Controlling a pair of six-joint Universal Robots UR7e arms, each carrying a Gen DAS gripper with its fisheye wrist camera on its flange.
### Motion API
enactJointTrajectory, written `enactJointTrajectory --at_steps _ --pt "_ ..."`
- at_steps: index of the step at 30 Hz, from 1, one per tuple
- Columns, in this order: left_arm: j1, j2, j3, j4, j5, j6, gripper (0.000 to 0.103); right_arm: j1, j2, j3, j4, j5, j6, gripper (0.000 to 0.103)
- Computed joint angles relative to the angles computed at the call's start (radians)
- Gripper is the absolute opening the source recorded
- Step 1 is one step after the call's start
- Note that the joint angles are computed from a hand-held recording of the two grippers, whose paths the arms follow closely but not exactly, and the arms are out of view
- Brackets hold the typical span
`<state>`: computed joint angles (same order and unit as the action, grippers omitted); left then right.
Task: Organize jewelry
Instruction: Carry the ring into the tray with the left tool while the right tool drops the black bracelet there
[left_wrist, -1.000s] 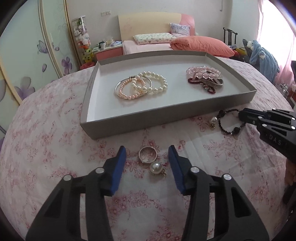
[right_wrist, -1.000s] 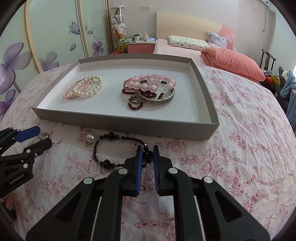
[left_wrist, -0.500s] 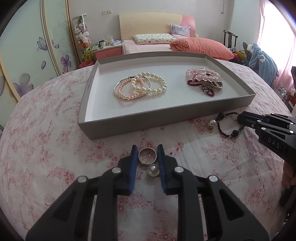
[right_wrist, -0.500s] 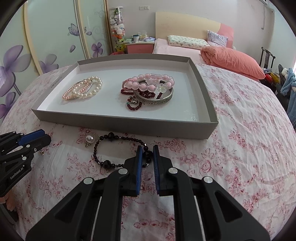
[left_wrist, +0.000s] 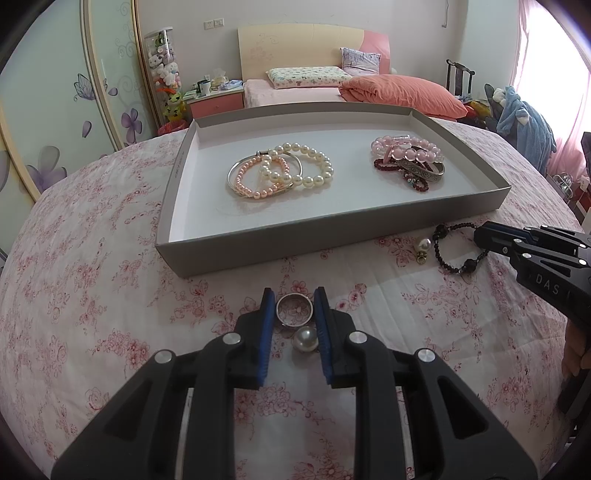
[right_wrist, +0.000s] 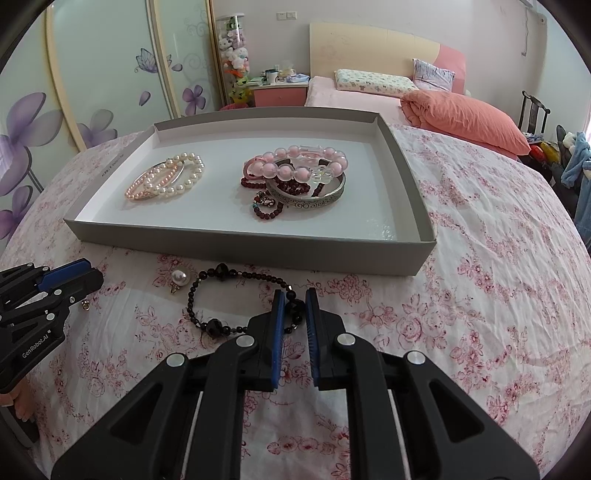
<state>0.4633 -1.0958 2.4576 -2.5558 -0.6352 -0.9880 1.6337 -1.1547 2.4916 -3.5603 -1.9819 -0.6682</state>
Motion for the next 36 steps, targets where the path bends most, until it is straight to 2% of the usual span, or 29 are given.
enactJointTrajectory --at_steps 3,6,9,14,23,28,33,36 --pt "0.002 -0.001 0.006 -0.021 -0.002 0.008 0.022 0.003 0.004 0.000 -0.006 -0.002 -0.004 0.012" --pt "0.002 -0.008 0.019 -0.058 0.000 0.009 0.022 0.001 -0.004 0.008 -0.024 0.031 -0.006 0.012" --pt "-0.012 -0.035 0.040 -0.101 0.020 0.010 0.022 0.005 -0.052 0.027 -0.031 0.111 -0.001 0.012" --pt "-0.051 -0.077 0.065 -0.157 0.070 0.003 0.022 0.027 -0.100 0.046 -0.044 0.202 0.001 0.012" --pt "-0.116 -0.168 0.093 -0.136 0.134 -0.062 0.022 0.048 -0.165 0.075 -0.065 0.290 0.033 0.012" --pt "-0.157 -0.205 0.092 -0.021 0.184 -0.157 0.022 0.059 -0.198 0.094 -0.101 0.317 0.048 0.012" --pt "-0.203 -0.227 0.068 0.214 0.250 -0.313 0.022 0.072 -0.196 0.109 -0.180 0.319 0.041 0.012" --pt "-0.215 -0.231 0.054 0.300 0.267 -0.362 0.022 0.082 -0.180 0.117 -0.241 0.317 0.025 0.012"
